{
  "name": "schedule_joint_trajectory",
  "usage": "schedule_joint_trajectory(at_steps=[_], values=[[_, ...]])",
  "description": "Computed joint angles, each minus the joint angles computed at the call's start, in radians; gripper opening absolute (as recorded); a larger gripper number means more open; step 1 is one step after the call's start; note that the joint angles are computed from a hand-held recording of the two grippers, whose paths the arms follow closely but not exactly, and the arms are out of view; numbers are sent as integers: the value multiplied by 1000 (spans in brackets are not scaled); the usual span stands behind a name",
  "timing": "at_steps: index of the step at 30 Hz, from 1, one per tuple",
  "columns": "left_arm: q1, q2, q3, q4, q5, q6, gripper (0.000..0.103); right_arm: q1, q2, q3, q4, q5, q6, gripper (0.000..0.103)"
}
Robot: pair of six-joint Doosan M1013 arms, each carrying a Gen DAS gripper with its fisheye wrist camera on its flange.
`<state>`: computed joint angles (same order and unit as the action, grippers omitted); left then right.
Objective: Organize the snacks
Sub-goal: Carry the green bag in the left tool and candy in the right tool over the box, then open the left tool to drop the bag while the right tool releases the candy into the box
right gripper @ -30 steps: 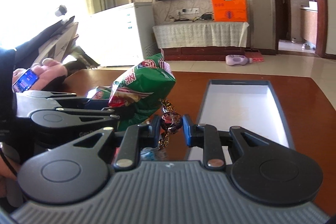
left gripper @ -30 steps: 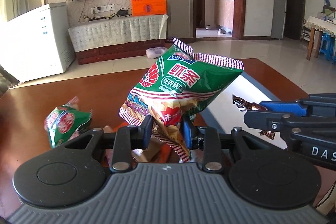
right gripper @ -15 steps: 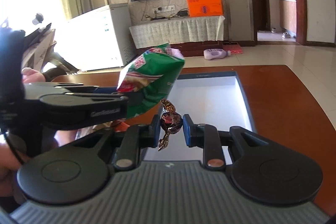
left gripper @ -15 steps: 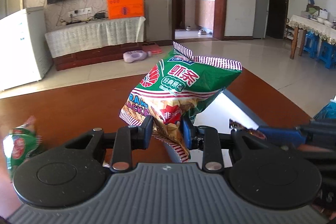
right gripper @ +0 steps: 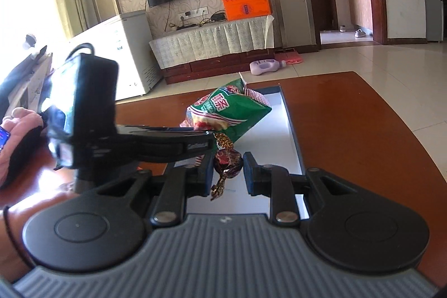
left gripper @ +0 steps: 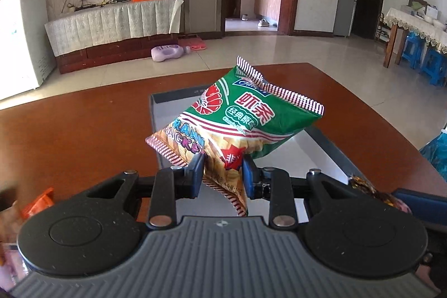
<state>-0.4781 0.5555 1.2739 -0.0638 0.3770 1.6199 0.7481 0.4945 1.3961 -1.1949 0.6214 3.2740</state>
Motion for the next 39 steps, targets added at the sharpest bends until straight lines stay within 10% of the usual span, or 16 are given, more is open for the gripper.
schedule_joint_trajectory(at_steps=[11, 39], values=[[6, 34, -37, -15, 42, 29, 35, -4, 7, -12, 21, 8, -3, 25], [54, -199, 283, 137, -97, 64, 77, -25, 105, -159, 326, 81, -260, 27]])
